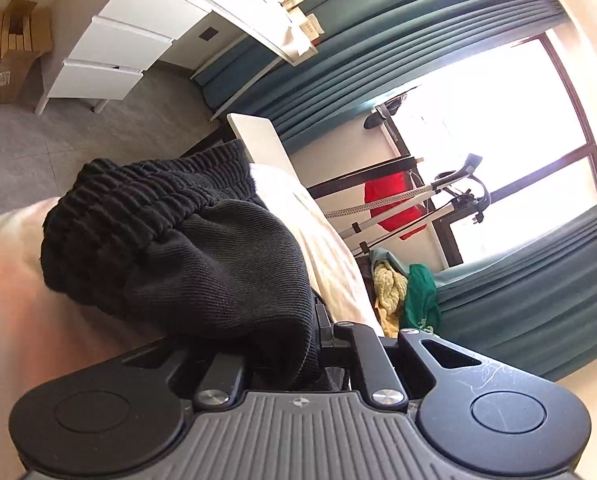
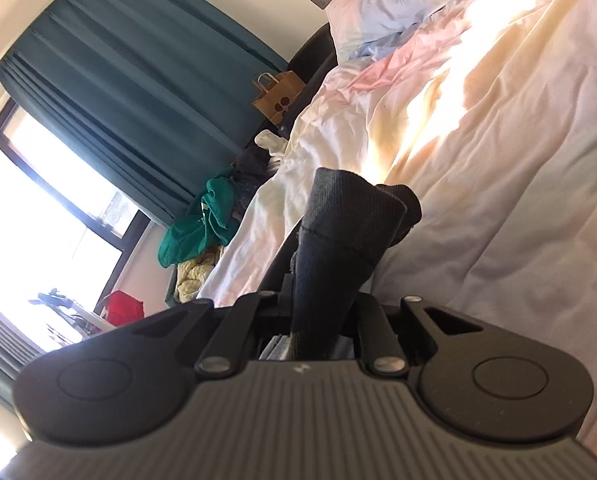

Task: Fold clothes
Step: 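Lay the held waistband and fabric over and open both grippers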

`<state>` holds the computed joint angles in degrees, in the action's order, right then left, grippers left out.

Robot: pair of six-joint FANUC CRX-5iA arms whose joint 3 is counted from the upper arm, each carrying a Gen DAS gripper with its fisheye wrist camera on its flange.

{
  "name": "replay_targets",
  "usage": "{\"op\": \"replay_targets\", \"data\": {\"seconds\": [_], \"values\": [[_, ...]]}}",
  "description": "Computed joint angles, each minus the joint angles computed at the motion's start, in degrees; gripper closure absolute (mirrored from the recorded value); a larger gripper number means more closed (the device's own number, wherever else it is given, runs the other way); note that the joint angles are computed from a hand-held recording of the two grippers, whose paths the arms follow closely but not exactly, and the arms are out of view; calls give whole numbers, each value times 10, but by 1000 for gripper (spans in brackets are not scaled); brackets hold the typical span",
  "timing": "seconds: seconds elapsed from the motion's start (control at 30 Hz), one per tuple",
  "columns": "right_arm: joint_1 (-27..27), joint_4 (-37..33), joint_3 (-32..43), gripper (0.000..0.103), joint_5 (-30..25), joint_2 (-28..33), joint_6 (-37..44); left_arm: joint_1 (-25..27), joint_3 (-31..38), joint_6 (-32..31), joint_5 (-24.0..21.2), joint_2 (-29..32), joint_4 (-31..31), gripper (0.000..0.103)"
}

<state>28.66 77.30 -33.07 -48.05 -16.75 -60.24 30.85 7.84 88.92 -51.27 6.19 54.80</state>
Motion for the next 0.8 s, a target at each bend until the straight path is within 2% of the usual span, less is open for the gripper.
{"op": "replay_targets", "data": {"seconds": [0.07,0.27,0.37,0.5,0.57,0.67,0.73,0.77,0.8], "values": [[24,-25,-7,91,-18,-23,8,26,7,2,-46,-14,-3,91],[100,-123,-13,91,-77,-77,41,176,-65,-83,-210,-109,27,91],[125,-206,5,90,-109,-76,90,234,-103,-144,-284,-134,22,90],[125,-274,9,89,-109,-73,138,267,-126,-198,-329,-143,8,86],[128,-271,4,88,-107,-76,137,271,-123,-218,-340,-146,1,82],[142,-275,17,79,-133,-69,144,278,-98,-247,-370,-146,-22,61],[155,-278,33,66,-169,-60,151,287,-90,-277,-384,-156,-34,45],[163,-277,42,62,-194,-54,152,291,-85,-297,-388,-164,-46,43],[172,-269,50,54,-220,-48,149,298,-81,-320,-395,-173,-55,39]]}}
